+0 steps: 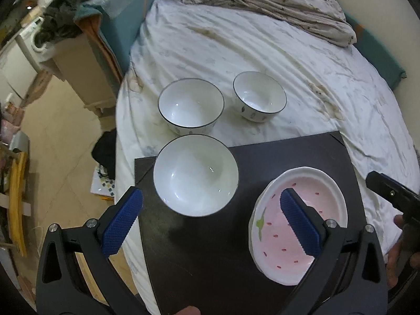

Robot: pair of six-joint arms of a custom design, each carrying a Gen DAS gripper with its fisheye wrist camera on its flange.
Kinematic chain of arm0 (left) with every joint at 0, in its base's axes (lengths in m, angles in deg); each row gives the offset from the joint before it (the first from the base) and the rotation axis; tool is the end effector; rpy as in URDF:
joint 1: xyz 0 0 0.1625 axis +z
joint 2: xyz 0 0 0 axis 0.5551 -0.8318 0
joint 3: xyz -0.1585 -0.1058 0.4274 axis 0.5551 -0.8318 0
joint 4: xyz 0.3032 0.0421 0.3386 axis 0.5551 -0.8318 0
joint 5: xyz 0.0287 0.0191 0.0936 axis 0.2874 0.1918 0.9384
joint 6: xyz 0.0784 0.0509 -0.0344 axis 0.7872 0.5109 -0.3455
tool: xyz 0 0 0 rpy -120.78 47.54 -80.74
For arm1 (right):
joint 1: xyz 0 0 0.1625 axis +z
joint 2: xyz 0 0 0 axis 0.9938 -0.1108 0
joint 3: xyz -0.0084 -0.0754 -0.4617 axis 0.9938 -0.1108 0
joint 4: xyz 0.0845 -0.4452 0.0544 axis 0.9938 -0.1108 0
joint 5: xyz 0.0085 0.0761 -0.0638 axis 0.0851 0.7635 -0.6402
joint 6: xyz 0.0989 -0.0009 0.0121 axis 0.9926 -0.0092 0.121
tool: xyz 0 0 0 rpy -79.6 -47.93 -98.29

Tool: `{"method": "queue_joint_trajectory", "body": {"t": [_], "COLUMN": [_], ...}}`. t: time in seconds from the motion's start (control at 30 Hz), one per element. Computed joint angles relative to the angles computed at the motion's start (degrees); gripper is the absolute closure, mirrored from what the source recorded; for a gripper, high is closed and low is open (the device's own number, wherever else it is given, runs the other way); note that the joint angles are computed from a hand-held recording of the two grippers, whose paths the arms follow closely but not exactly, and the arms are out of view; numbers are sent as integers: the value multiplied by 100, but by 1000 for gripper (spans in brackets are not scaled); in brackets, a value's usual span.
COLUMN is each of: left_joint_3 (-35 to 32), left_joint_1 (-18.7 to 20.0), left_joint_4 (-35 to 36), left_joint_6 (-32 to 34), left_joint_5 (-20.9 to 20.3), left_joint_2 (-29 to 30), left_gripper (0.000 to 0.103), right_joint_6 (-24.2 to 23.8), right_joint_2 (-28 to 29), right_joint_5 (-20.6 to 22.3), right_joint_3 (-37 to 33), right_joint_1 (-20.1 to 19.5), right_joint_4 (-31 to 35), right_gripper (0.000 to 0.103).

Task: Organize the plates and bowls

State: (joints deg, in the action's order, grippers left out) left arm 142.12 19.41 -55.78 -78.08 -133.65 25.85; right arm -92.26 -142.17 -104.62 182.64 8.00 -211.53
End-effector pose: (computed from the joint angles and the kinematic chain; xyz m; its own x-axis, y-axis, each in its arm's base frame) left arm -0.3135 -0.7589 0.1173 -0.7521 0.0442 -0.6576 0.3004 0.9110 -0.2824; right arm 0.1138 -0.7174 0.3068 -0.9014 0.0204 0.4325 -0.1920 0.8764 -0.4416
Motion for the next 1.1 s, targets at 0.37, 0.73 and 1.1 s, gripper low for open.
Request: {"method": "queue_joint_trajectory", "body": {"t": [0.37, 0.73, 1.1], "left_joint_3": [-197, -383, -699], "left_joint_1": [413, 733, 890], "left_joint_4": [220, 403, 1087], "left_joint_6": [-547, -796, -777], "left_joint_5": [-227, -834, -1091], "left_joint_2": [-47, 1, 256], "left_gripper": [0, 22, 54], "right_joint_6": [978, 788, 900], "right_joint_2": [463, 1269, 1937], "right_joint_5": [414, 1377, 1336], "right_joint_3": [-605, -1609, -2070], "right_joint_1": [-98, -88, 67], "right_joint_4": [929, 2022, 2615], "right_gripper": [0, 43, 66]}}
